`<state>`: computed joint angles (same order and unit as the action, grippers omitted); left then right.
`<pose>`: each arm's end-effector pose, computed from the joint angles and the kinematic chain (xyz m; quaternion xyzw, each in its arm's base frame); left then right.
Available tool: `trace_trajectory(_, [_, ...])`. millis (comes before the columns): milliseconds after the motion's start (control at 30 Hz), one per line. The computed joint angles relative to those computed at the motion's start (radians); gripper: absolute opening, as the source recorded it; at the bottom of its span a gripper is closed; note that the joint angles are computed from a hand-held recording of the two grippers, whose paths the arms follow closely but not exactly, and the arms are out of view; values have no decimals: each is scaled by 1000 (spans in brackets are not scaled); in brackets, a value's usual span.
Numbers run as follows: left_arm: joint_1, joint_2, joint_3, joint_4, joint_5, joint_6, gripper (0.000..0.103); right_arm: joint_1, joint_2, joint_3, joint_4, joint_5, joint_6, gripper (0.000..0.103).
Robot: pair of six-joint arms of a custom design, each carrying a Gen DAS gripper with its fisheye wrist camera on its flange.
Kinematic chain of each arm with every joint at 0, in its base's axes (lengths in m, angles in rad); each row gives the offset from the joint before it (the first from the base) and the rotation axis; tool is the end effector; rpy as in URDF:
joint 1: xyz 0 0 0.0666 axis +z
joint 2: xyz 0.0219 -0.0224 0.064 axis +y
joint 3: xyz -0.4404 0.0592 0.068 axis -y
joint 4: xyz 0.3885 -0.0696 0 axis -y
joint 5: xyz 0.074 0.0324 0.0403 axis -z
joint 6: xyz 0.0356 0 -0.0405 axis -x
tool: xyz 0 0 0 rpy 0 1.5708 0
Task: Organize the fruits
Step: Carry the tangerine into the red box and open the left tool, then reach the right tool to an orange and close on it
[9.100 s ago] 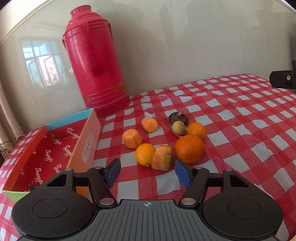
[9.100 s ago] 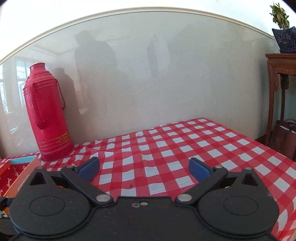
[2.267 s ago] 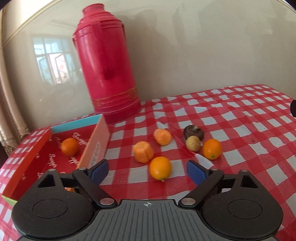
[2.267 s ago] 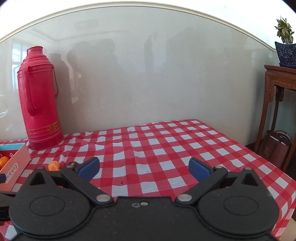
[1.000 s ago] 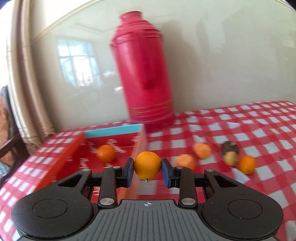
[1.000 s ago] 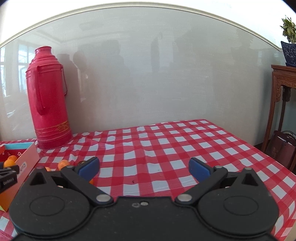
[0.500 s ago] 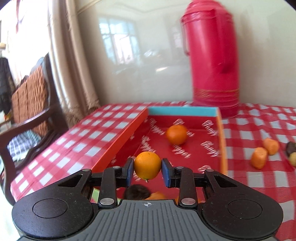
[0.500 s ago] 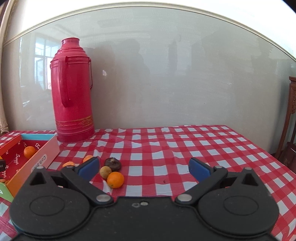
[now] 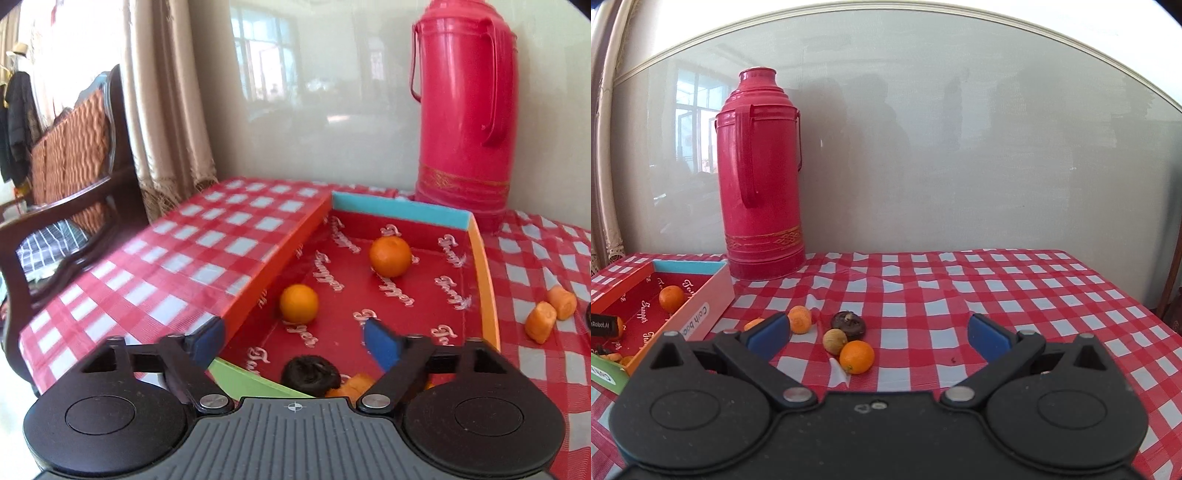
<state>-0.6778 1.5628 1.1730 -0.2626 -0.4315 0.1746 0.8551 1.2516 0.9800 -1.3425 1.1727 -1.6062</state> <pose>0.4220 -0.3211 0.3592 0.1261 0.8717 -0.0043 0.4736 0.2341 0.2186 0.3782 0.2943 0.7791 -0.2016 0.5155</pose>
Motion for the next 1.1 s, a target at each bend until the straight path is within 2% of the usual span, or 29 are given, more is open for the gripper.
trace_trajectory(167, [21, -38, -27, 26, 11, 17, 84, -8, -6, -8, 69, -9, 76, 97])
trace_trajectory(333, [46, -79, -60, 30, -29, 35, 85, -35, -20, -25, 158, -39, 163, 97])
trace_trajectory(433, [58, -105, -90, 48, -70, 35, 88, -69, -37, -45, 255, -78, 253, 97])
trace_trajectory(567, [75, -133, -127, 69, -93, 22, 90, -136, -60, -80, 425, -187, 398, 96])
trace_trajectory(667, [88, -149, -147, 87, -104, 11, 91, -181, -50, -87, 464, -250, 424, 82])
trace_trajectory(733, [100, -154, -156, 96, -110, 10, 92, -210, -46, -92, 480, -283, 428, 63])
trace_trajectory(867, [127, -146, -157, 95, -112, 13, 94, -261, -33, -102, 491, -342, 399, 60])
trace_trajectory(933, [139, -141, -154, 86, -106, 21, 94, -277, -22, -103, 491, -362, 396, 48])
trace_trajectory(1000, [146, -140, -154, 84, -105, 27, 94, -285, -18, -107, 503, -375, 399, 43])
trace_trajectory(1100, [155, -139, -156, 86, -97, 31, 94, -291, -12, -107, 503, -370, 406, 44])
